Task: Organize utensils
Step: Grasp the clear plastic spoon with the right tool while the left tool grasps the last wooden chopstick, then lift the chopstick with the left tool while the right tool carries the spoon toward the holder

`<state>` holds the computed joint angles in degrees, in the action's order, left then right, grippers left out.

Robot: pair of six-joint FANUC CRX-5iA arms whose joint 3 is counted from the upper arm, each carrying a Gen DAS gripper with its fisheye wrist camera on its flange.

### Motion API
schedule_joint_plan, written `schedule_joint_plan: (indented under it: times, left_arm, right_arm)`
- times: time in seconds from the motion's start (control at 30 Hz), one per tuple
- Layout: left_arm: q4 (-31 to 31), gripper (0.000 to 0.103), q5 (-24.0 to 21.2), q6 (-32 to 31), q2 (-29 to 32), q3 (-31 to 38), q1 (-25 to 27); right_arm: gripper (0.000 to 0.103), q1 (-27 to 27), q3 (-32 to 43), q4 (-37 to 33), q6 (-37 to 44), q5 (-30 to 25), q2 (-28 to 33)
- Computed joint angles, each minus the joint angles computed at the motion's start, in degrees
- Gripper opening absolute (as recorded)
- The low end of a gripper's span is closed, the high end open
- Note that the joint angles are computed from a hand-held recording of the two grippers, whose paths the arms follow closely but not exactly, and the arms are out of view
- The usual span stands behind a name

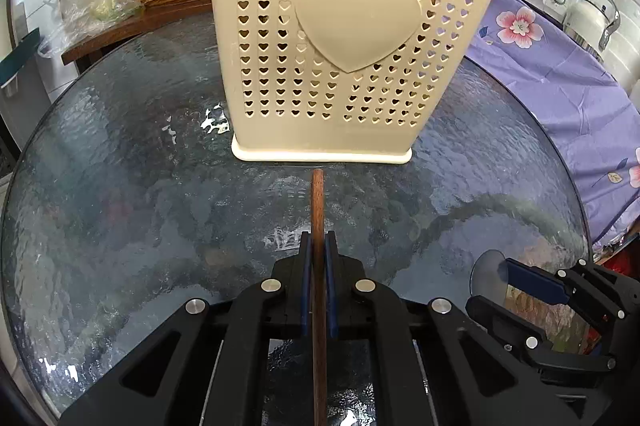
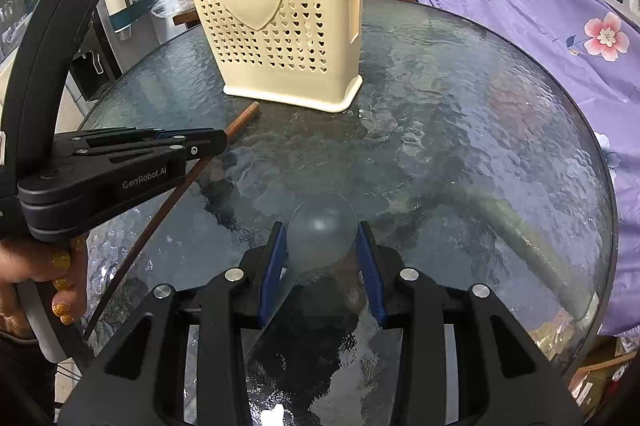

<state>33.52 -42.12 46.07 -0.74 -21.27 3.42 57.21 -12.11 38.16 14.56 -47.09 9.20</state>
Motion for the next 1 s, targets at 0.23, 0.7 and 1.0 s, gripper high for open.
schedule_joint_plan:
  times: [0.23,0.7,1.0]
  left_arm:
    - [2.03,0.006,-1.1,-0.91,0.01,-0.48,1.07]
    - [13.86,0.006,-3.47,-8.88,-5.87,-5.08,5.43]
    - [20.92,0.006,-5.01,-14.48,-10.38,-7.33,7.32]
  right_arm:
    - [0.037,-0.13,-0.26,0.61,-0.21,0.8,-0.09]
    - [0.037,-1.77,-2.38,2.38,-1.16,8.27,-3.27]
    - [0.037,-2.21,-2.64,8.24,-2.92,10.29,-5.35]
